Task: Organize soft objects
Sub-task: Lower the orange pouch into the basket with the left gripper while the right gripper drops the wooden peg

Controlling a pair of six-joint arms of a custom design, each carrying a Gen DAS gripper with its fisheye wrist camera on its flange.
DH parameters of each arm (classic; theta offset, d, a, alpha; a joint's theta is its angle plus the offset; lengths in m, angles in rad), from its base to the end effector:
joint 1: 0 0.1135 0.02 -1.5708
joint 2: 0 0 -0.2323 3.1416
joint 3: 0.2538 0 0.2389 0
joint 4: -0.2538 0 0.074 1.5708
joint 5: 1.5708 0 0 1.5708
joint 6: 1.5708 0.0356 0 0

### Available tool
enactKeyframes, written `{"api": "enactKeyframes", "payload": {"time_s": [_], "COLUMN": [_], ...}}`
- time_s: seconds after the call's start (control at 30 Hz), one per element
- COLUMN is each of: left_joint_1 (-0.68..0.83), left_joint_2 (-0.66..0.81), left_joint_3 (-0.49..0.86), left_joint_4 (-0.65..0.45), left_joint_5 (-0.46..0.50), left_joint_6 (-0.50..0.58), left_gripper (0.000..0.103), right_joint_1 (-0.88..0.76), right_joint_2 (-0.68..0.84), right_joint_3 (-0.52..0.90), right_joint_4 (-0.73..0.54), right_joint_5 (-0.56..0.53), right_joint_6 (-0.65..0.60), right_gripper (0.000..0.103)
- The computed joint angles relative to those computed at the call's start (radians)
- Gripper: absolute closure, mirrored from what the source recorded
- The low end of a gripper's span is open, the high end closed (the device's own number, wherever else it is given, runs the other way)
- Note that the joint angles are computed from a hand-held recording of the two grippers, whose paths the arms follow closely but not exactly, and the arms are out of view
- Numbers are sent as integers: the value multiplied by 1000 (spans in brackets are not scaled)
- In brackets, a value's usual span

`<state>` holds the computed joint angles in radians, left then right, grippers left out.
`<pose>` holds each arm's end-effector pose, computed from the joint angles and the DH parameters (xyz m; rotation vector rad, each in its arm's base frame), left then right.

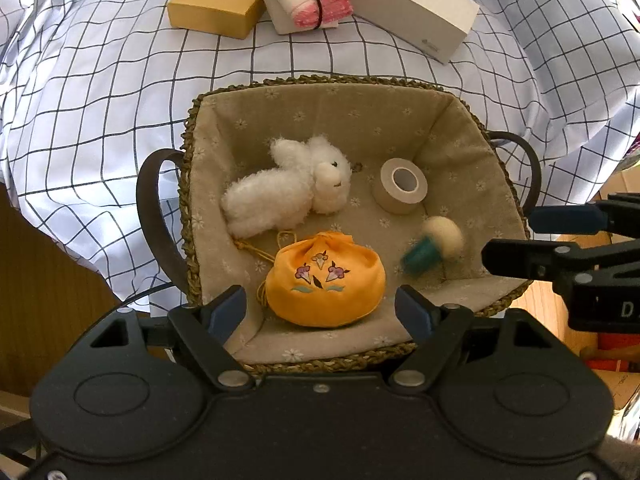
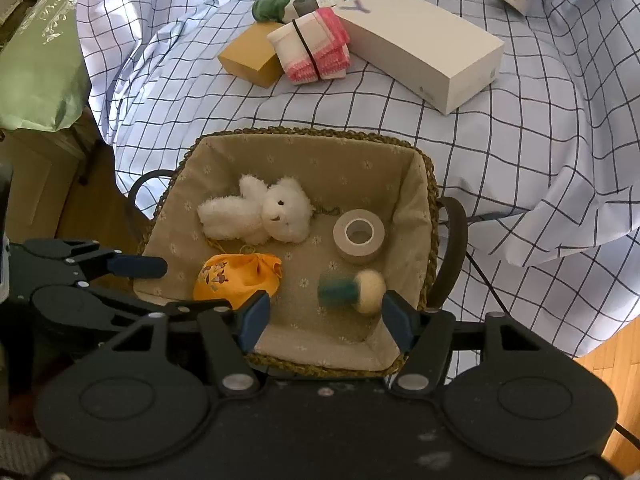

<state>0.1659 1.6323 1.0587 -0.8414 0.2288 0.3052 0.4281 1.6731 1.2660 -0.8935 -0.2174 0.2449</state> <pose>0.2754 0.0379 0.1629 0.2297 2.9160 -0.2735 0.2778 0.1352 0.2033 -0.3110 2.9112 0.4329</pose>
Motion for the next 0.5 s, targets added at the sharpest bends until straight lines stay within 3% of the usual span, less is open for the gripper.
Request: {"api": "enactKeyframes", "payload": {"time_s": [0.5], "left_joint_1": [-5], "left_joint_2": [-2], "left_joint_3": [36], "left_joint_4": [-59], "left_joint_5": [-16], "left_joint_6": [14], "left_gripper": [26], "right_joint_1": [-12], "right_joint_2": [34], "right_joint_3": [62], "right_joint_4": [-55], "right_joint_5": [-7], "right_joint_6": [-36], "right_gripper": [40]}}
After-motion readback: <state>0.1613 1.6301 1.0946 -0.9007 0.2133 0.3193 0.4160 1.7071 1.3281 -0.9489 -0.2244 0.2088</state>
